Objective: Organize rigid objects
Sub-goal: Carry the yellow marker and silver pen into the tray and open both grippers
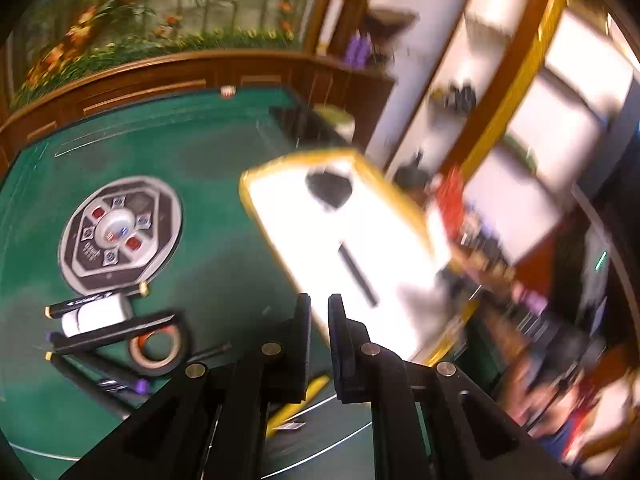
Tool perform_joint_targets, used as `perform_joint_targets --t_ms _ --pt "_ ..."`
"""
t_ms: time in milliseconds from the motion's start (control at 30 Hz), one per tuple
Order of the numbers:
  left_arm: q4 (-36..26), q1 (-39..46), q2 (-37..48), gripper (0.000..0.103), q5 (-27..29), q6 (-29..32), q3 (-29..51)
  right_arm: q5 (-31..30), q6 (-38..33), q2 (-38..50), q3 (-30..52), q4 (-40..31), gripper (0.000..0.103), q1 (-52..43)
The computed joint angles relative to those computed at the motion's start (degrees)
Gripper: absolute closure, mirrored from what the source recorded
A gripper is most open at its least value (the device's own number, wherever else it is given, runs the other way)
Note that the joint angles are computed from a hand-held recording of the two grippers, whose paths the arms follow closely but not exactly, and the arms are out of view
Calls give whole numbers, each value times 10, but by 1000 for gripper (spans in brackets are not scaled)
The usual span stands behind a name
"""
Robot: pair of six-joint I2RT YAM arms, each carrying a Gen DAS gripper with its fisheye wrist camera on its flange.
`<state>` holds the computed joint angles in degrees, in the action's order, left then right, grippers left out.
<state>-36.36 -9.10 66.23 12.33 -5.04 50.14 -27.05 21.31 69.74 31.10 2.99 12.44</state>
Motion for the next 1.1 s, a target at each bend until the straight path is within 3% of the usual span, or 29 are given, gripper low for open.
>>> perform_joint_targets --t_ms 133,167,233,267,300,500,567,633,667,700,767,900,1033,1100 --pt "-33 -5 12 93 -33 81 -36 -27 5 8 -14 28 94 -15" --pt "-42 -7 13 88 -34 100 -45 -31 6 8 -17 33 94 -16" --pt "-52 -24 1 67 -37 123 -65 -35 7 5 -21 36 94 -16" --pt "-54 -35 -13 49 -41 130 -77 -38 6 3 -23 35 94 -17" --pt "-52 -47 -35 39 -47 135 -90 -38 6 1 -25 35 94 -17" --pt "-69 -79 -129 38 -52 180 -137 -37 1 0 -19 20 94 -23" --pt "-71 -101 -135 38 -70 183 -150 -38 1 -2 -18 20 94 -23" --pt "-63 -130 -130 48 -105 174 -165 -39 3 3 -15 23 94 -22" --pt "-60 -138 -117 69 -114 171 -169 -40 5 0 -18 24 94 -20" --pt "-52 -137 -99 83 -115 171 -171 -40 5 -2 -18 22 94 -19" --pt "-23 -134 -77 83 -131 165 -181 -40 6 -7 -19 19 94 -18" --pt "1 -111 -52 87 -95 162 -181 -37 7 -11 -18 15 94 -17" --pt "40 -162 -69 91 -144 87 -204 -33 8 -8 -19 17 94 -15" --pt "42 -165 -79 95 -138 49 -210 -30 8 -5 -19 19 94 -13"
